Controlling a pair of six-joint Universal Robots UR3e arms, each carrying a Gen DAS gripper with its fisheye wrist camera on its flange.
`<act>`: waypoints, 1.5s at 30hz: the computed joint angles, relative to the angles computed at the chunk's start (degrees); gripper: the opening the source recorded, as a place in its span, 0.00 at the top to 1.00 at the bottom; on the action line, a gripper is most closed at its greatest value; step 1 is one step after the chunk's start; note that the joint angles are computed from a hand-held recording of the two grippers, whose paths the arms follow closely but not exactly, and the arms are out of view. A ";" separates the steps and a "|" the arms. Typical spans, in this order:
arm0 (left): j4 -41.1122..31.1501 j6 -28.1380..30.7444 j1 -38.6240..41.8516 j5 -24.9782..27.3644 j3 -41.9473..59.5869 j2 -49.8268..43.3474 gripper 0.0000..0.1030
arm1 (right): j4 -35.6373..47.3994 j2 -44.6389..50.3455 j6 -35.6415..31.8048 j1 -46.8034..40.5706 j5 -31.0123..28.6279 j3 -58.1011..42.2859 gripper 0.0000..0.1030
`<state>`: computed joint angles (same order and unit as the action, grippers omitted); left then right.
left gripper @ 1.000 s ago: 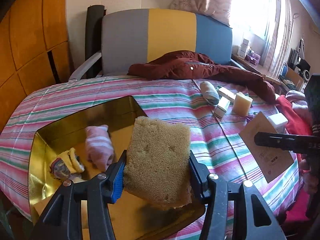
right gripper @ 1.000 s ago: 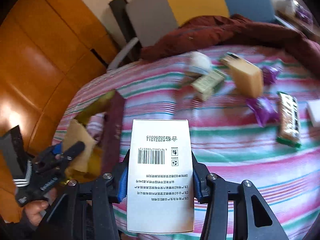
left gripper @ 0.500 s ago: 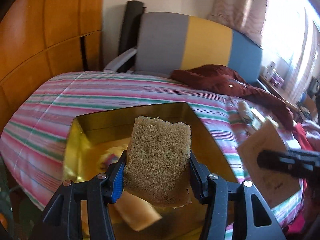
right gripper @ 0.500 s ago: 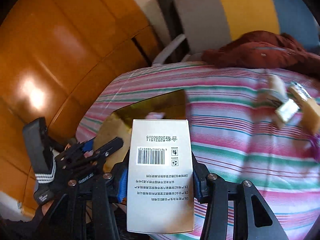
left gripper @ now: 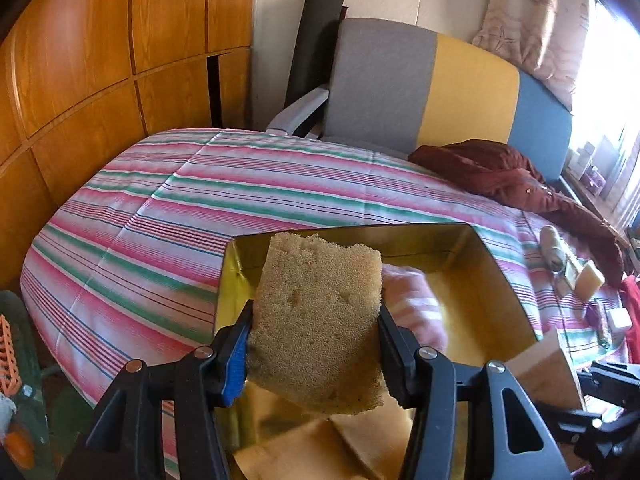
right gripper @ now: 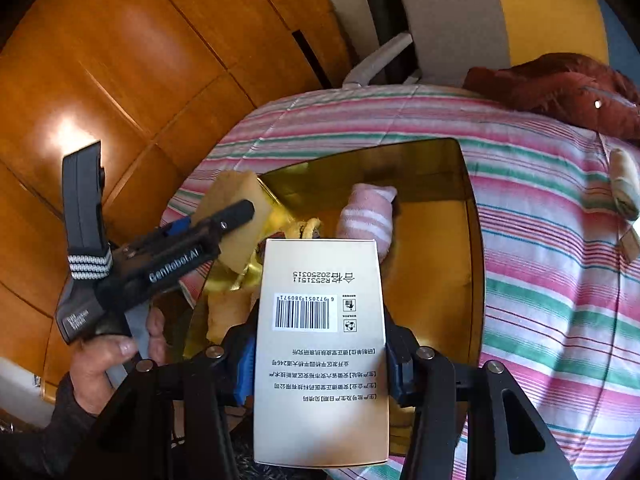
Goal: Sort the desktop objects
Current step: 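Open the left tool to drop the sponge while the right tool releases the box into the tray, then lift both open tools away from the tray toward the remaining items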
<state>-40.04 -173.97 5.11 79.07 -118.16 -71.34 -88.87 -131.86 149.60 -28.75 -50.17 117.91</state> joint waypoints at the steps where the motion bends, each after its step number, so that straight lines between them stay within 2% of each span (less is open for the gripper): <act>1: 0.58 0.29 0.13 0.18 0.23 -0.84 0.46 | -2.94 1.12 2.15 1.71 -1.02 0.57 0.51; 6: 1.93 1.37 0.44 0.43 2.21 -4.64 0.46 | -12.84 5.95 9.02 8.13 -5.24 2.22 0.51; 16: 2.46 1.42 -1.22 3.41 6.42 -11.41 0.41 | -25.85 13.97 18.73 16.07 -11.57 3.88 0.49; 19: 1.86 0.90 -0.72 3.50 6.34 -11.55 0.36 | -27.36 15.40 19.75 17.70 -12.07 4.34 0.48; 27: 2.09 0.66 1.37 2.55 2.87 -7.80 0.35 | -27.27 14.32 19.34 19.22 -11.75 5.60 0.48; 31: 2.15 0.94 0.93 3.18 0.85 -3.76 0.35 | -26.51 12.55 18.74 18.81 -11.46 6.19 0.39; 36: 0.48 0.33 0.36 3.02 -1.23 1.62 0.35 | -28.15 10.46 19.23 20.24 -14.11 6.71 0.27; 43: -3.40 0.01 -0.90 2.36 -2.89 7.26 0.35 | -29.01 6.93 19.74 20.70 -16.31 7.44 0.16; 45: -4.23 -0.24 -1.33 2.38 -3.35 8.77 0.35 | -28.49 5.74 19.45 19.82 -15.90 7.78 0.16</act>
